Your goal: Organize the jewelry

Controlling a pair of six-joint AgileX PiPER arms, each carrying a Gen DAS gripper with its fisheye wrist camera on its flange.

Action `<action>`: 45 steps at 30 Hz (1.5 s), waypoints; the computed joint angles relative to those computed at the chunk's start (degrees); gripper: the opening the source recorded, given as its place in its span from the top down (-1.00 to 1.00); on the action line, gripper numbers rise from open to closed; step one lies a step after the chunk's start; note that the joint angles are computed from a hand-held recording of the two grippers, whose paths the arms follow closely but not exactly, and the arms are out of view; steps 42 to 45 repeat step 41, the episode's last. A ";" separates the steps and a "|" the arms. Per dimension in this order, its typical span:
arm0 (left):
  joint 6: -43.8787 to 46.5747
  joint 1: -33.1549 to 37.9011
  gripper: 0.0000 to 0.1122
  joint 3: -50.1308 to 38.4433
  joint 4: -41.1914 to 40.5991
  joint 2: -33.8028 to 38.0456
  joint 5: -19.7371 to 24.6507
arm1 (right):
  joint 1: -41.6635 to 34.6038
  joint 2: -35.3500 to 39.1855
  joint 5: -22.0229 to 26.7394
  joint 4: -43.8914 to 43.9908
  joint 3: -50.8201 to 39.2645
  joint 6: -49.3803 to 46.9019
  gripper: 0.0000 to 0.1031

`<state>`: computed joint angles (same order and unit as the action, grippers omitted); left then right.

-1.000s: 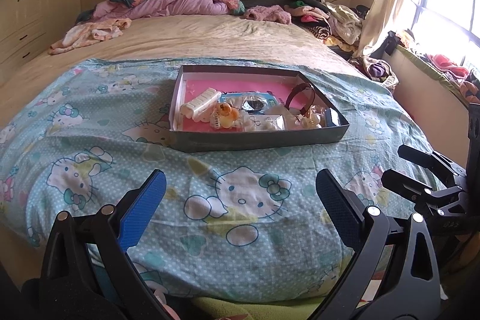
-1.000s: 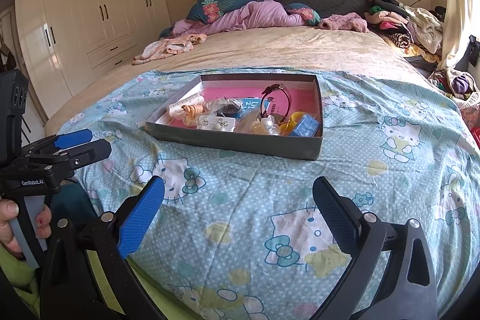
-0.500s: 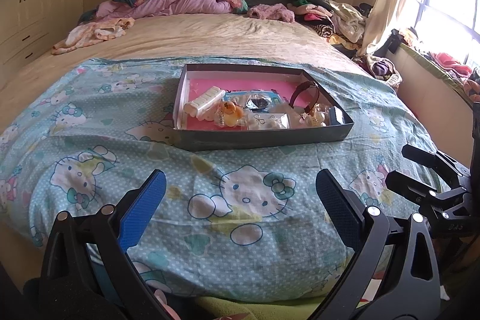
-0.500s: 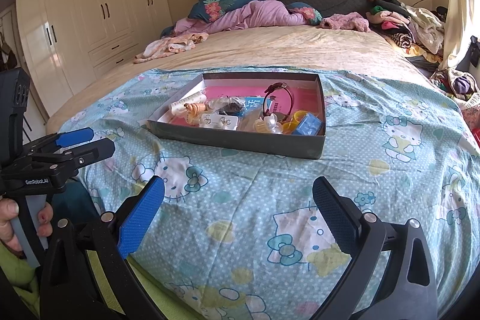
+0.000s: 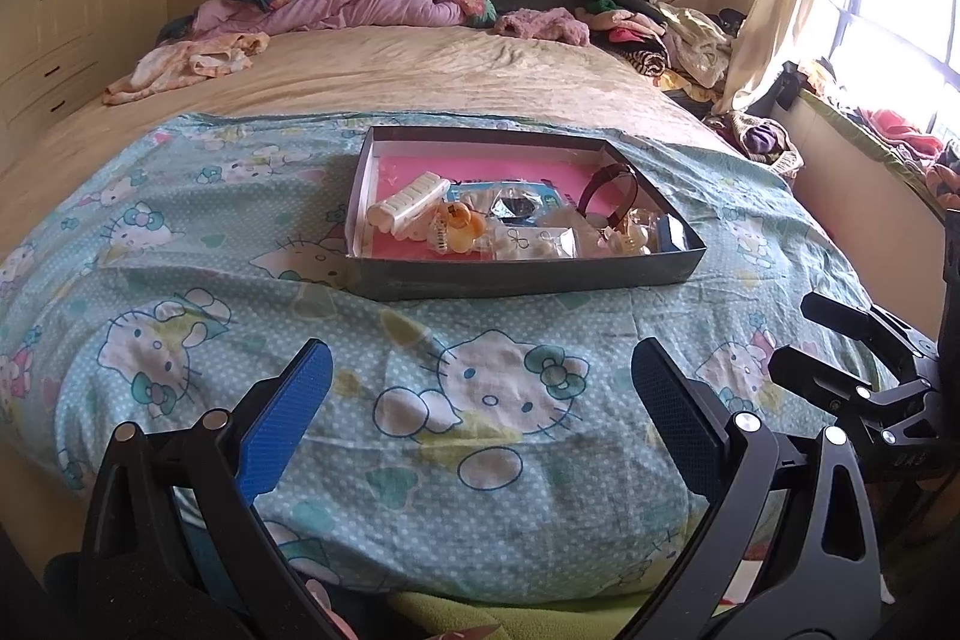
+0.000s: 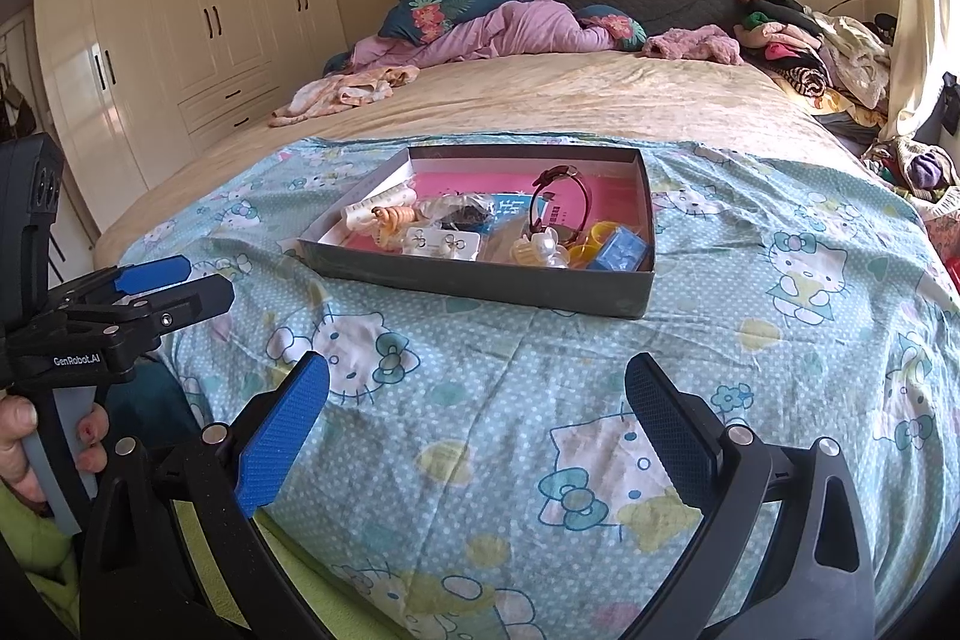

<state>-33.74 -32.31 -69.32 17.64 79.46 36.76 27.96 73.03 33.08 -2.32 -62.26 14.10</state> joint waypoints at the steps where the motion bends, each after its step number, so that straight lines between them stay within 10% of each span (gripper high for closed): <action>1: -0.01 0.06 -0.66 0.16 -0.09 -0.05 -0.19 | -0.06 0.01 0.01 0.20 -0.04 -0.18 -0.91; 25: -1.07 0.99 -0.66 0.19 -0.54 1.43 0.94 | -2.87 1.46 -0.22 -0.16 0.65 0.70 -0.91; 39: 3.25 27.94 -0.66 -18.29 -3.30 20.05 9.19 | -37.02 21.60 -1.53 -6.52 -12.28 4.35 -0.91; 45: 2.75 32.51 -0.67 -26.03 -2.14 26.09 11.24 | -38.75 24.00 -1.26 -7.50 -14.69 5.13 -0.91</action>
